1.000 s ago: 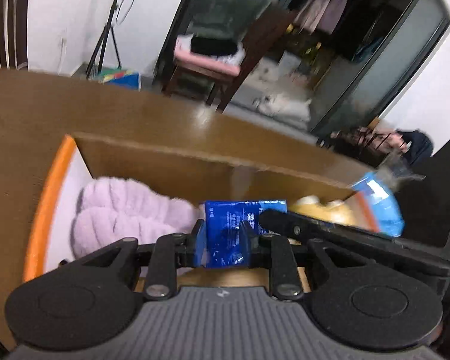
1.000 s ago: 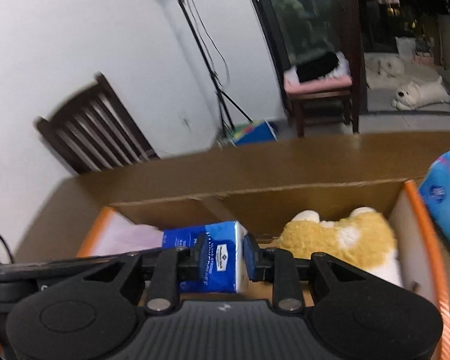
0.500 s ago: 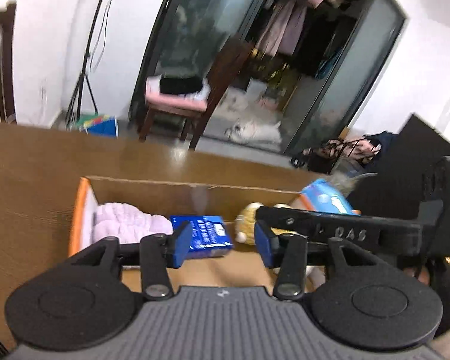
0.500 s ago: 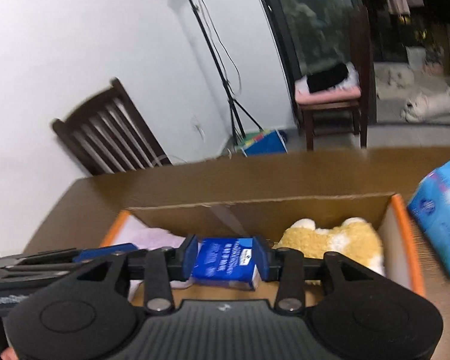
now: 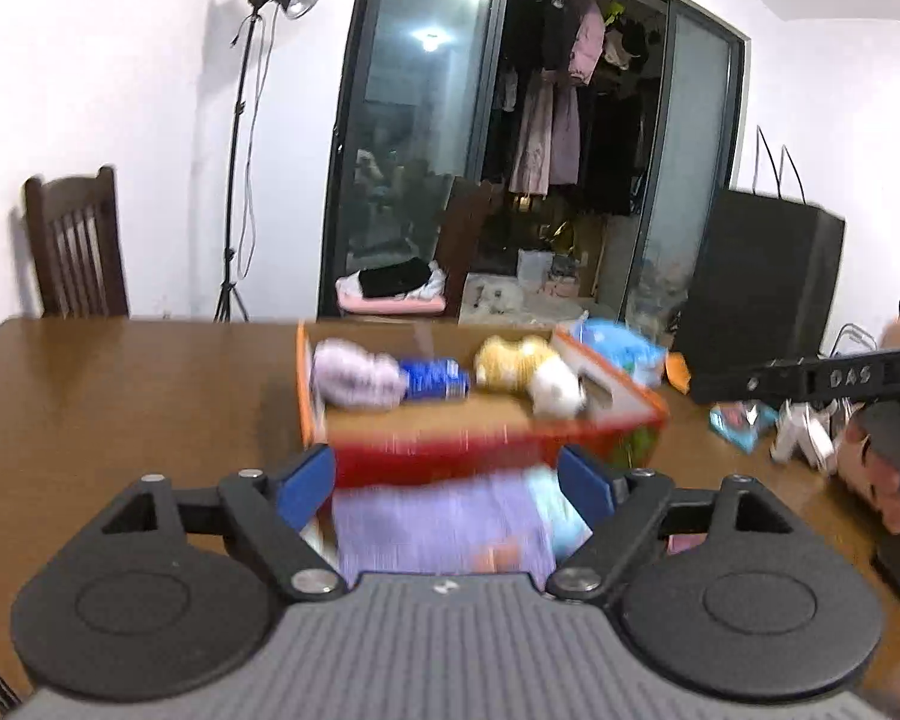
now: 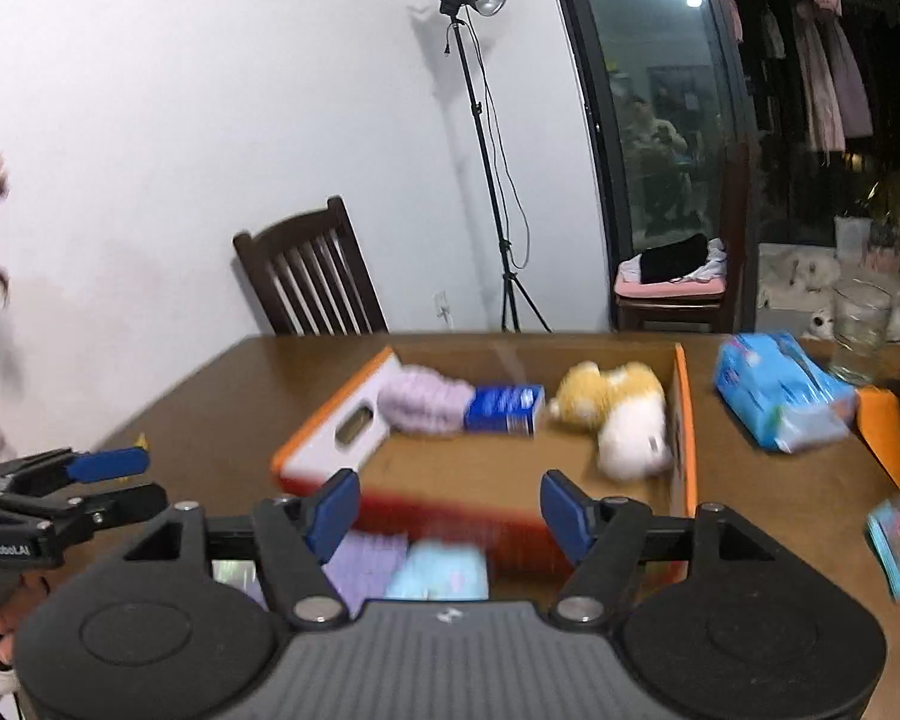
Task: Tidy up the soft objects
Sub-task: 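Reach the right tool to the pink sponge block and grasp it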
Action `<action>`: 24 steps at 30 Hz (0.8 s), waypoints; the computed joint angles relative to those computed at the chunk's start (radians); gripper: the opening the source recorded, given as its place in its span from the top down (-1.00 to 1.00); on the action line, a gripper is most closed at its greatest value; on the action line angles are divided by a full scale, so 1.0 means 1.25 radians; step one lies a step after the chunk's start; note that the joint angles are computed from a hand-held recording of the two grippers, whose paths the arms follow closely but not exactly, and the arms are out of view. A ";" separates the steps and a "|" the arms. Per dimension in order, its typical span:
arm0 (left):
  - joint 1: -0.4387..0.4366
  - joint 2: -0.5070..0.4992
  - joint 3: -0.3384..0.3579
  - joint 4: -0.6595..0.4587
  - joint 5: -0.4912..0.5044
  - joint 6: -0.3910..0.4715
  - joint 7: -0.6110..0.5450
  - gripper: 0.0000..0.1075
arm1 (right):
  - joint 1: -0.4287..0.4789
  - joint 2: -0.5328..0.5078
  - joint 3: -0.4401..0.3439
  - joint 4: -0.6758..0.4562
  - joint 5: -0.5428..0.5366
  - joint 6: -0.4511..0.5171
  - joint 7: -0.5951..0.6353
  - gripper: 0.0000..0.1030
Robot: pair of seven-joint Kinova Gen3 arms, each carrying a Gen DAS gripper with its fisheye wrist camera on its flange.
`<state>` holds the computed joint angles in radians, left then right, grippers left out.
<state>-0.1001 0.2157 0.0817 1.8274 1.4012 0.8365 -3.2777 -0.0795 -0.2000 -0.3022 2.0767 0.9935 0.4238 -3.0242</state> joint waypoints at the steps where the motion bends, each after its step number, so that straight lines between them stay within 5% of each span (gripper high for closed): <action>1: -0.006 -0.015 -0.016 0.037 0.005 0.015 -0.033 -0.56 | 0.007 -0.014 -0.037 0.019 0.020 0.020 -0.033 -0.29; 6: -0.059 -0.072 -0.066 0.191 0.054 0.061 -0.153 -0.61 | 0.048 -0.087 -0.222 0.123 0.038 0.070 -0.195 -0.34; 14: -0.061 -0.083 -0.094 0.285 0.068 0.028 -0.230 -0.61 | 0.084 -0.037 -0.499 0.170 0.100 0.178 -0.455 -0.34; 19: -0.044 -0.068 -0.087 0.297 0.104 0.009 -0.283 -0.61 | -0.052 0.075 -0.487 0.151 0.166 0.329 -0.552 -0.34; 24: -0.028 -0.047 -0.080 0.278 0.102 -0.003 -0.275 -0.61 | -0.160 0.103 -0.380 0.147 0.217 0.343 -0.583 -0.33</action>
<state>-0.1352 0.1567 -0.0183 2.1744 1.5289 0.8323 -3.6213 -0.2791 -0.0718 -0.7776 2.2603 1.2643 0.8525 -3.7534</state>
